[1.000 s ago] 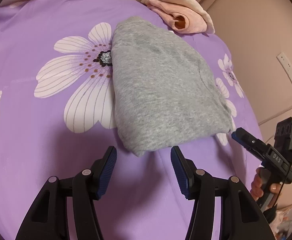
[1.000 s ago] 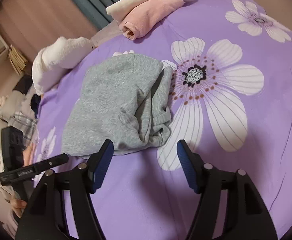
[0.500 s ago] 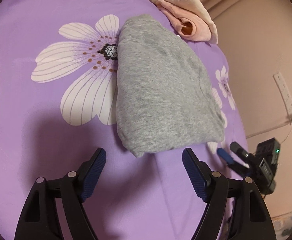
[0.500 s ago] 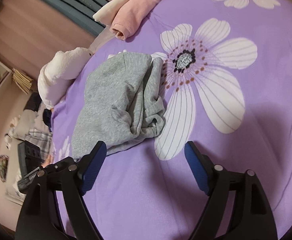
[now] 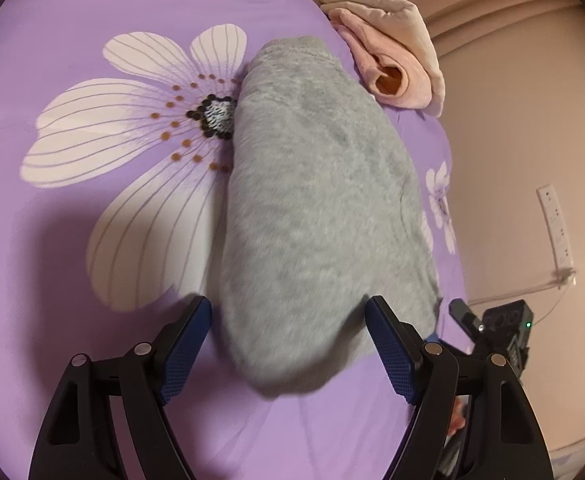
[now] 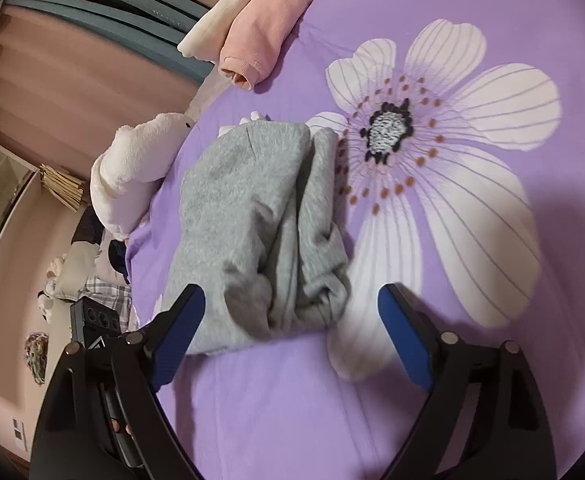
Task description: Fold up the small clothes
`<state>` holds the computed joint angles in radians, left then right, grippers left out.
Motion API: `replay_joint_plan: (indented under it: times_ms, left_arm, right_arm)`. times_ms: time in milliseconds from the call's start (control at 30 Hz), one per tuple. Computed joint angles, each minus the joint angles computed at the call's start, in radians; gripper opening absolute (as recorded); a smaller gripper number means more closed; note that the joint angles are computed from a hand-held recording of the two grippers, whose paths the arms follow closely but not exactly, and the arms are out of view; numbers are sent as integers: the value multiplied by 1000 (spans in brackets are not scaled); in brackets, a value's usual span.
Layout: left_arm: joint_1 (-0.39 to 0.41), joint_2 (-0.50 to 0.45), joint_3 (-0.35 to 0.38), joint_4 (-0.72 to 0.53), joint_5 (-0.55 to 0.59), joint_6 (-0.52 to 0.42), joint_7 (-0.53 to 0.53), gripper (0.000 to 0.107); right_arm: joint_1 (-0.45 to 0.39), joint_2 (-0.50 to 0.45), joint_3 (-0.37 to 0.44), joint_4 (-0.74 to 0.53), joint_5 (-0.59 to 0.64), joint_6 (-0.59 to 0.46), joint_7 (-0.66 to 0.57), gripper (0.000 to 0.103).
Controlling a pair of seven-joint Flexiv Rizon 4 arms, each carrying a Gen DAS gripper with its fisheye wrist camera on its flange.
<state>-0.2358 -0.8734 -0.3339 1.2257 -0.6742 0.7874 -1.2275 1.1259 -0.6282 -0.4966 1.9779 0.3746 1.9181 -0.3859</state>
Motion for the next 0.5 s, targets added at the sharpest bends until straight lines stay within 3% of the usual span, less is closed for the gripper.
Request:
replay_joint_plan:
  times_ms: [233,500]
  left_arm:
    - [-34,-65,9,-113,35,-37,-30,81]
    - [-48,-114,10,-190,53,-50,-44,82]
  right_arm:
    - [-156,-22,142,-75,-53,21,-18,89]
    - [-234,-47,188,-146,-112,-30,-31,88]
